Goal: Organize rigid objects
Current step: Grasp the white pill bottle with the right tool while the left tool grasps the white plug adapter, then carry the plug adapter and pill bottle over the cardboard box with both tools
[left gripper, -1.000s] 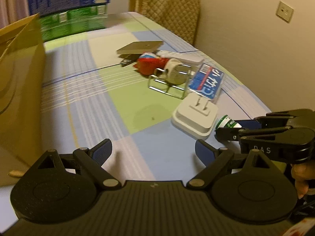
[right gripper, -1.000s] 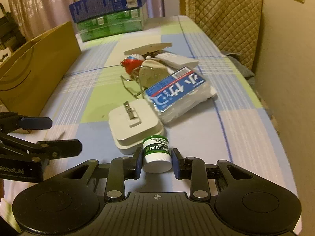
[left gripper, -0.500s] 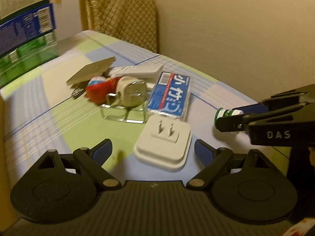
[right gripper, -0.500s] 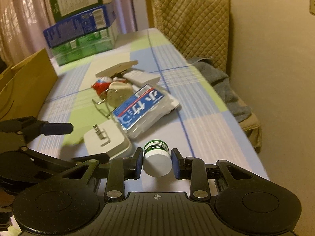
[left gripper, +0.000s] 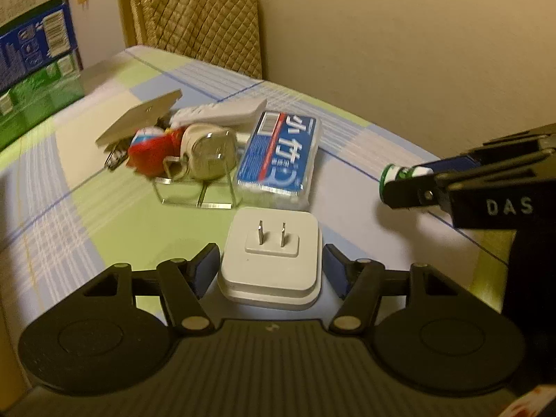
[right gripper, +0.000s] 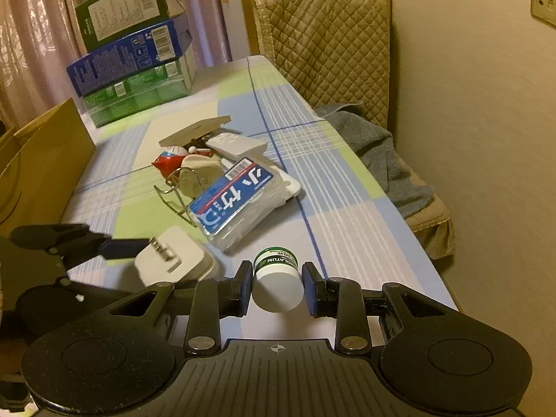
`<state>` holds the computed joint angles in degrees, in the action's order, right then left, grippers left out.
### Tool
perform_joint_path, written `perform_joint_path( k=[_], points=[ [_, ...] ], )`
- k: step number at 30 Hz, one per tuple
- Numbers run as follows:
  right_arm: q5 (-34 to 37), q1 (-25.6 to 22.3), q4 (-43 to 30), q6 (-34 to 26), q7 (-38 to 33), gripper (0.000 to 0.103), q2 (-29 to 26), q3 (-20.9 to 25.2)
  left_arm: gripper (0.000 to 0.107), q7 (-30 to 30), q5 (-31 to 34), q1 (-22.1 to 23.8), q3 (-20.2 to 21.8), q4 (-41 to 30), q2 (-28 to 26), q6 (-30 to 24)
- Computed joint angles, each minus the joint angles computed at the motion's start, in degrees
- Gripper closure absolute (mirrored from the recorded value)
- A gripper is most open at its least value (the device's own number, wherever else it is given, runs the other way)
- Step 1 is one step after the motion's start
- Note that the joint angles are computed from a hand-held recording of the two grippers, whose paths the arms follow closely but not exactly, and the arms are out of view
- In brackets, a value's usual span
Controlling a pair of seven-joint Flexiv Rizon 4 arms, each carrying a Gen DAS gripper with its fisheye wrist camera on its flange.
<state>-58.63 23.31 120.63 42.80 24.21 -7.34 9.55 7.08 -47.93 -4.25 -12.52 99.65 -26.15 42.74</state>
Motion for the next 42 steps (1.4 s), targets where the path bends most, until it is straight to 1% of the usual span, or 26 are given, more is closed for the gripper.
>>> perform_joint_path(
  k=[3, 8, 10, 14, 20, 23, 26, 29, 32, 34, 37, 38, 42],
  points=[
    [-0.2, 0.2, -0.4, -0.1, -0.1, 0.076, -0.2, 0.0, 0.046, 1.3, -1.4, 0.2, -0.1, 1.5, 0.7, 1.3],
    [0.5, 0.5, -0.4, -0.9, -0.1, 0.076, 0.0, 0.3, 0.046, 0.6, -0.8, -0.7, -0.1, 1.8, 0.4, 3.3],
    [0.7, 0.6, -0.2, -1.1, 0.3, 0.076, 0.4, 0.4, 0.047, -0.4, -0.3, -0.8, 0.0, 1.6, 0.2, 3.4],
    [1.0, 0.8, -0.6, -2.0, -0.6, 0.076, 0.7, 0.7, 0.047, -5.0, 0.6, -0.6, 0.9, 1.4, 1.0, 3.0],
    [-0.6, 1.6, -3.0, -2.4, -2.7, 0.076, 0.3, 0.8, 0.047, -9.7, -1.7, 1.2, 2.1, 2.0, 4.1, 2.8],
    [-2.8, 1.8, -5.4, 0.1, -3.4, 0.076, -0.8, 0.2, 0.047, -10.6, -3.6, 2.4, 2.8, 1.2, 5.7, 2.2],
    [-5.8, 2.0, -8.8, 4.9, -3.5, 0.076, -2.8, -0.9, 0.047, -10.2, -6.0, 3.8, 3.5, -0.4, 6.6, 2.7],
    [-8.8, 2.5, -14.3, 10.0, -5.5, 0.076, -6.1, -2.6, 0.047, -10.7, -7.1, 5.1, 4.2, -3.6, 6.3, 3.0],
    [-9.3, 3.1, -21.8, 16.4, -11.0, 0.076, -10.9, -4.5, 0.047, -14.0, -5.9, 6.9, 4.9, -9.2, 4.0, 2.5],
    [-6.9, 4.3, -27.5, 18.1, -16.6, 0.076, -14.6, -5.6, 0.047, -15.9, -4.3, 8.2, 5.1, -13.3, 1.8, 3.3],
    [-1.4, 5.9, -36.0, 18.9, -25.0, 0.076, -20.6, -6.5, 0.047, -18.9, -0.9, 10.1, 4.9, -19.7, -2.2, 3.7],
    [1.5, 6.1, -39.4, 18.9, -28.9, 0.076, -23.1, -6.1, 0.047, -19.4, -0.2, 10.7, 4.6, -21.3, -3.3, 4.3],
    [10.2, 6.9, -49.6, 16.4, -40.8, 0.076, -30.6, -4.8, 0.047, -22.6, 4.6, 12.6, 4.2, -27.5, -8.1, 4.8]
  ],
)
